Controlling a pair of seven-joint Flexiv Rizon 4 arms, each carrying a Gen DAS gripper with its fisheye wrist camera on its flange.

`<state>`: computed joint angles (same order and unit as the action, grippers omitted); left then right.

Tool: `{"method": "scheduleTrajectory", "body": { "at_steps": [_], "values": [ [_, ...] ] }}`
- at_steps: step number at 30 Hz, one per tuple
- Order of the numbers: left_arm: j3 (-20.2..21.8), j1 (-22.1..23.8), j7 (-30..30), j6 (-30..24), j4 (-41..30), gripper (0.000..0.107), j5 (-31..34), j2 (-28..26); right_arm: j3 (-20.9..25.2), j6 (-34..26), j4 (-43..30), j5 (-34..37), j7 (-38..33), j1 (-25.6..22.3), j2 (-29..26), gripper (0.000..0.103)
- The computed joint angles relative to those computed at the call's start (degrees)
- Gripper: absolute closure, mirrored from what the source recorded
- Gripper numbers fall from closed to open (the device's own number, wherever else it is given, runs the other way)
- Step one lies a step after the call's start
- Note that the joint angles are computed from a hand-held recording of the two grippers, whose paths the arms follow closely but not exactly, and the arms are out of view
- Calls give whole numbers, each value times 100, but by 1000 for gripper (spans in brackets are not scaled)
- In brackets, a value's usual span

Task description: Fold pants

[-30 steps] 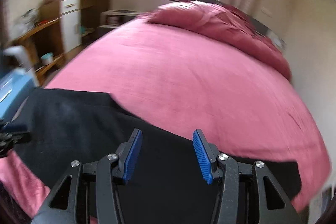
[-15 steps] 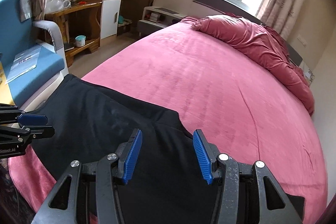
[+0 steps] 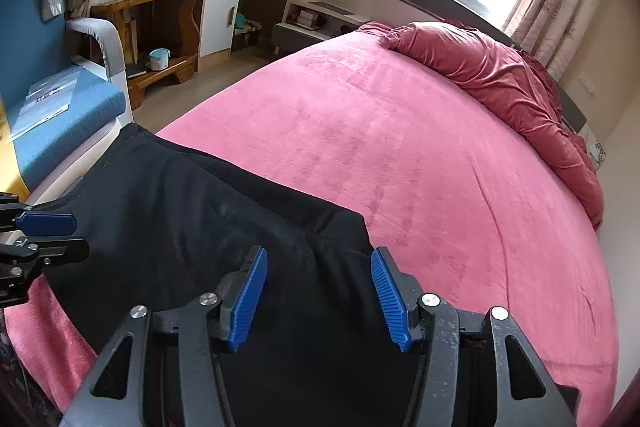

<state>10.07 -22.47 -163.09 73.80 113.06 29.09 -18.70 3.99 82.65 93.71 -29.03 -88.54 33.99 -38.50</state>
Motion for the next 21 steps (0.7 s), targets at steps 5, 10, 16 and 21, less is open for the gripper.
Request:
{"method": "scheduleTrajectory", "body": {
  "at_steps": [5,10,16,21],
  "values": [
    [-29,51,12,-12,48,74,-87,-12,32,-102,-181,19,-29,22,-160,48],
    [-52,96,56,5,101,74,-234,-62,76,-283,-427,81,-66,20,-356,48],
    [-42,105,158,98,151,74,-418,-146,50,-465,-733,130,-69,54,-575,48],
    [-31,91,291,81,152,74,-599,-210,-81,-517,-939,65,-2,139,-747,47]
  ]
}}
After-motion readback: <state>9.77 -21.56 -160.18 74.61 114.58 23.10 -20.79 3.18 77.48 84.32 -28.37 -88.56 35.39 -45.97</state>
